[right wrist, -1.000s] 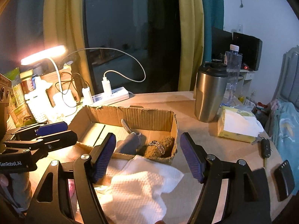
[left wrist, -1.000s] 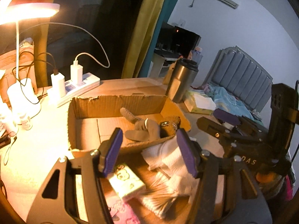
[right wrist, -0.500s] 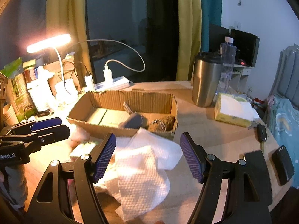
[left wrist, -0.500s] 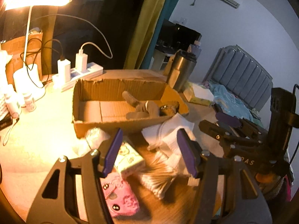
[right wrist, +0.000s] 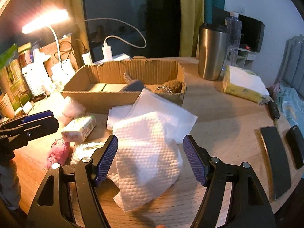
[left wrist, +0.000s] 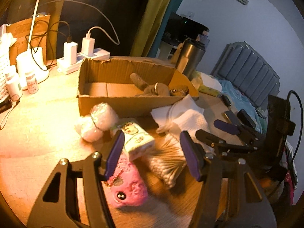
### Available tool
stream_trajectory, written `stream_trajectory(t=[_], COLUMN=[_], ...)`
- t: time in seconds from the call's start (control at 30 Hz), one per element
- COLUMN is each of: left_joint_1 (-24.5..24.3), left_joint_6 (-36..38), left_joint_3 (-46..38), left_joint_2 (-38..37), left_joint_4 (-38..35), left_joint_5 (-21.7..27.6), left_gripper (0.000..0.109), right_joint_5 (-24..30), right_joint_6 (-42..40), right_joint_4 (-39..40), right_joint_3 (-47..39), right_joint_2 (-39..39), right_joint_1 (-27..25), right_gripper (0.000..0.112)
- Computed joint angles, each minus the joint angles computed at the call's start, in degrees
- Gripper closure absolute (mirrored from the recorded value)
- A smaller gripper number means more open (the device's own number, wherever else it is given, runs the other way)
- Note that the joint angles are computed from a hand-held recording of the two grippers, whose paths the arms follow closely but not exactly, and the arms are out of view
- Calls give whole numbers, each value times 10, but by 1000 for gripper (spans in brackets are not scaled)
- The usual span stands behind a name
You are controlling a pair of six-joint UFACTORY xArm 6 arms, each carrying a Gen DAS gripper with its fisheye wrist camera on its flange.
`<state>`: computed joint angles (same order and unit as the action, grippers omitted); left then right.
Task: Organize soft objects
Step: 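Grasp the white paper towel on the desk with the right gripper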
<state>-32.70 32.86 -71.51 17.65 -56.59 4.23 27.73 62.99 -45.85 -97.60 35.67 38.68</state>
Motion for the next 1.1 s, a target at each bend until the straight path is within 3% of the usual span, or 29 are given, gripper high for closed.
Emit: stream_trajectory(t=[0.23, 0.47, 0.6, 0.63, 1.1], left_joint_1=[1, 1, 0, 0, -15], left_joint_6=[14, 26, 27, 27, -71], left_joint_3=[11, 18, 21, 22, 35], left_joint_2=[-5, -11, -15, -16, -27], left_joint_4=[-18, -32, -30, -29, 86], left_joint_5=[0, -1, -1, -2, -17], left_gripper=[46, 46, 46, 46, 46], right_joint_5=[4, 23, 5, 2, -22], right_joint_6=[-43, -57, -17, -4, 121], right_joint_4=[37, 40, 2, -11, -139], right_joint_3=[-24, -37, -16, -10, 79], right_joint_2=[25, 38, 19, 13, -74], right_joint_1=[5, 11, 8, 7, -4], right_gripper=[40, 86, 93, 100, 104])
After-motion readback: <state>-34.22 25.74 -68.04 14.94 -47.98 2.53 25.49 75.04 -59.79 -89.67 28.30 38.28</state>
